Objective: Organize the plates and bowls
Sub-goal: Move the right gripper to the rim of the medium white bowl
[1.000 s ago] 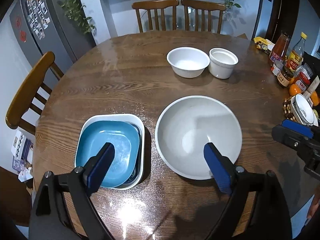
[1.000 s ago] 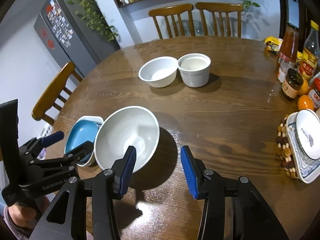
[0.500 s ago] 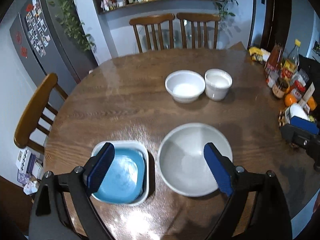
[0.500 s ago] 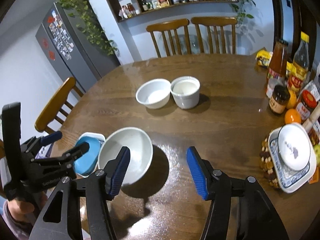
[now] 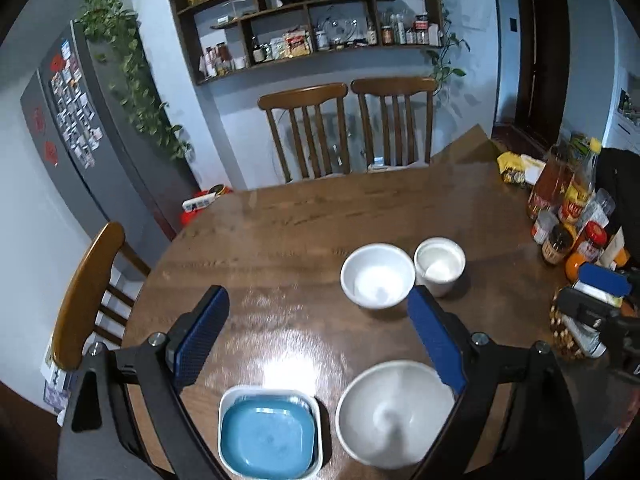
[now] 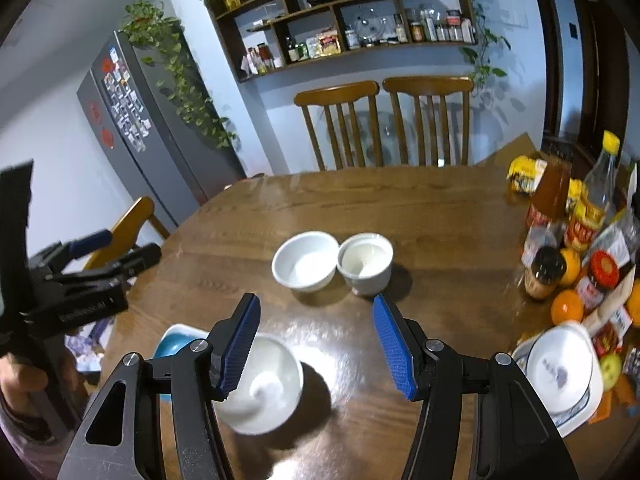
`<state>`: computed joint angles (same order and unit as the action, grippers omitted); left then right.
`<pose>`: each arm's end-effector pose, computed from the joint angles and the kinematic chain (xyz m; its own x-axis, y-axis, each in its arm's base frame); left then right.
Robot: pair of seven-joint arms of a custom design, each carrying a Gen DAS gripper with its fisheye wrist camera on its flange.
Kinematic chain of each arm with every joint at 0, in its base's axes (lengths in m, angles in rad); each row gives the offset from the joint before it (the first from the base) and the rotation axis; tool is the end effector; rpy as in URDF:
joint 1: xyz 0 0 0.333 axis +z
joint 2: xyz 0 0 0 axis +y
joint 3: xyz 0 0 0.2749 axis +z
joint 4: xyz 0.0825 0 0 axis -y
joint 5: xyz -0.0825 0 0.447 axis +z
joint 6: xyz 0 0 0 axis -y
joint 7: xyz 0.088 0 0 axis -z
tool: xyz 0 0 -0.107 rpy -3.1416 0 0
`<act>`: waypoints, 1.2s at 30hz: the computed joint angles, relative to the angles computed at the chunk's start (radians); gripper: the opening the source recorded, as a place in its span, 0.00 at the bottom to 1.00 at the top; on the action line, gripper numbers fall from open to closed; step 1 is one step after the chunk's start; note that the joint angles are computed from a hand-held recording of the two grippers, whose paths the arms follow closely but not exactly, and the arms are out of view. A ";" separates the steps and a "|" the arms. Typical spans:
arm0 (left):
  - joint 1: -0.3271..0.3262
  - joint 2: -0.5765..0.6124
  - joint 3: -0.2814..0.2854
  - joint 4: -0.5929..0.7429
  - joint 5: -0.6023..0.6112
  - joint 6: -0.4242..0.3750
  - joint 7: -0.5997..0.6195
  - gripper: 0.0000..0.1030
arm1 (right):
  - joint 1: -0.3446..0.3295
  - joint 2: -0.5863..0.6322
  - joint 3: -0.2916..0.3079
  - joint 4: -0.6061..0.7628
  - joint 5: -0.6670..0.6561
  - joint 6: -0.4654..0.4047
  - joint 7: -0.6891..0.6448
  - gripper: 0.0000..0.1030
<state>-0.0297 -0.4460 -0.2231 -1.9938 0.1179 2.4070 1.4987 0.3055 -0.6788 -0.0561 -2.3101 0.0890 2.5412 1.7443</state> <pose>0.5205 -0.1581 0.6993 -0.1785 -0.9711 -0.1584 -0.6210 0.2361 -0.7474 0.4683 0.1126 0.6572 0.1409 -0.9561 -0.2570 -0.6536 0.1052 -0.7495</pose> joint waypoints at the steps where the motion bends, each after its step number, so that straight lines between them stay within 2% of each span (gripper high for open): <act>1: 0.003 0.020 -0.003 0.026 0.008 0.003 0.003 0.88 | 0.006 0.017 -0.006 0.019 0.007 0.002 -0.006 0.58; 5: 0.010 0.091 -0.010 0.109 0.048 0.020 0.013 0.88 | 0.000 0.082 -0.007 0.088 0.018 0.003 0.001 0.58; 7: 0.012 0.128 -0.008 0.149 0.062 0.015 0.007 1.00 | -0.012 0.110 0.005 0.118 0.008 0.001 0.015 0.58; 13: -0.006 0.230 0.012 0.221 0.069 0.013 0.030 0.99 | -0.020 0.220 0.020 0.216 0.008 -0.017 0.027 0.58; 20: -0.033 0.403 0.039 0.327 0.070 -0.085 0.013 0.99 | -0.031 0.357 0.031 0.297 0.047 -0.078 0.053 0.58; 27: -0.078 0.612 0.074 0.472 0.082 -0.227 -0.039 0.97 | -0.042 0.478 0.031 0.336 0.159 -0.133 0.045 0.58; 29: -0.089 0.652 0.081 0.506 0.077 -0.246 -0.036 0.94 | -0.048 0.497 0.035 0.340 0.185 -0.138 0.040 0.58; 32: -0.101 0.698 0.088 0.549 0.058 -0.274 -0.029 0.86 | -0.057 0.513 0.042 0.337 0.209 -0.138 0.038 0.58; 36: -0.112 0.740 0.093 0.592 0.036 -0.309 -0.012 0.62 | -0.067 0.532 0.045 0.346 0.232 -0.149 0.028 0.58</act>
<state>-0.1418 0.2944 -0.1298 -1.4019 0.1535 2.0977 1.4870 0.2380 -0.1469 -0.0106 -1.9641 0.3210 2.3917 1.7728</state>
